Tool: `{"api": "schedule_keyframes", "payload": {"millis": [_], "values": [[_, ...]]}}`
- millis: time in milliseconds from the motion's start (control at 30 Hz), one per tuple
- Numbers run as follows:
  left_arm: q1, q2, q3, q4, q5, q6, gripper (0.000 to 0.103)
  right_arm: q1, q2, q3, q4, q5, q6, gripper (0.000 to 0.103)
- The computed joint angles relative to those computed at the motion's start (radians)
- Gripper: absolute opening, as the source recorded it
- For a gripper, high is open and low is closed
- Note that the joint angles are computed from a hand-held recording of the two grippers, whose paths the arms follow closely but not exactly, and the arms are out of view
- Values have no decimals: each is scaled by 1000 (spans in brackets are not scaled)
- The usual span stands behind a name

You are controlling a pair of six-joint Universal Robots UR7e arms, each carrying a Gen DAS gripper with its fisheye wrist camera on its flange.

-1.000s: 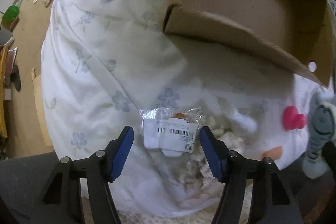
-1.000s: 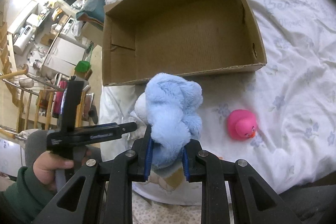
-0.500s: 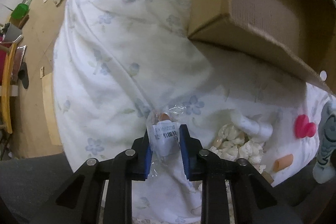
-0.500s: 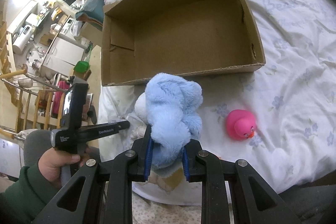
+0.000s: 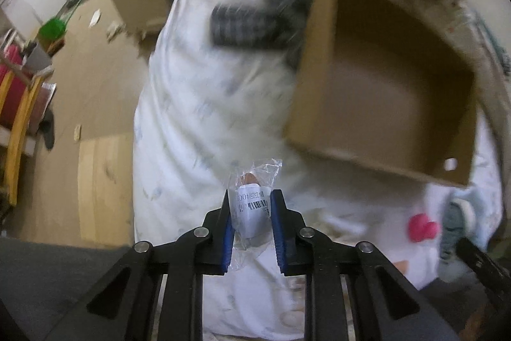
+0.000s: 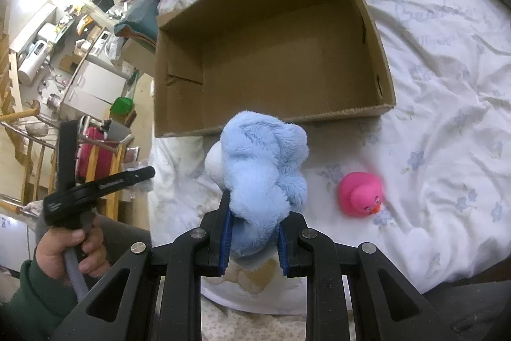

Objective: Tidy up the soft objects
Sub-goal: 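Carry the bag and plush toy into the box and open both tools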

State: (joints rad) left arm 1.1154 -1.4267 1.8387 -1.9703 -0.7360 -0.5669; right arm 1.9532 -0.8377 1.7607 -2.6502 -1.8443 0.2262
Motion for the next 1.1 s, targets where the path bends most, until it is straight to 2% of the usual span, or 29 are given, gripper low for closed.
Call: {"api": "schedule_keyframes", "payload": {"millis": [67,167,333,500,667,767,867,1000,1100], "values": [[-50,17,-25,-1,0,-10,19,4,-8,-6,-11,10,-10,25],[-88,51,-75,-31,-21,27,19,10,-8,-37,-24,22,-23,25],[-121,146,-131,-152,-17,171,19,21,26,-121,-28,3,-83,25],[-103,234,-203,-170,-16,217,19,6,87,-215,-5,-38,-104,25],[-53,320,-258,-196,-22,261,19,-17,167,-318,34,-70,-114,25],[-36,351,-265,-217,-15,274,19,-34,188,-330,34,-60,-112,25],[-19,373,-276,-215,-41,262,19,-46,201,-331,37,-65,-113,25],[-18,393,-261,-260,-35,308,19,-63,209,-330,51,-46,-87,25],[-11,404,-267,-267,-58,325,19,-74,216,-340,76,-28,-77,25]]}}
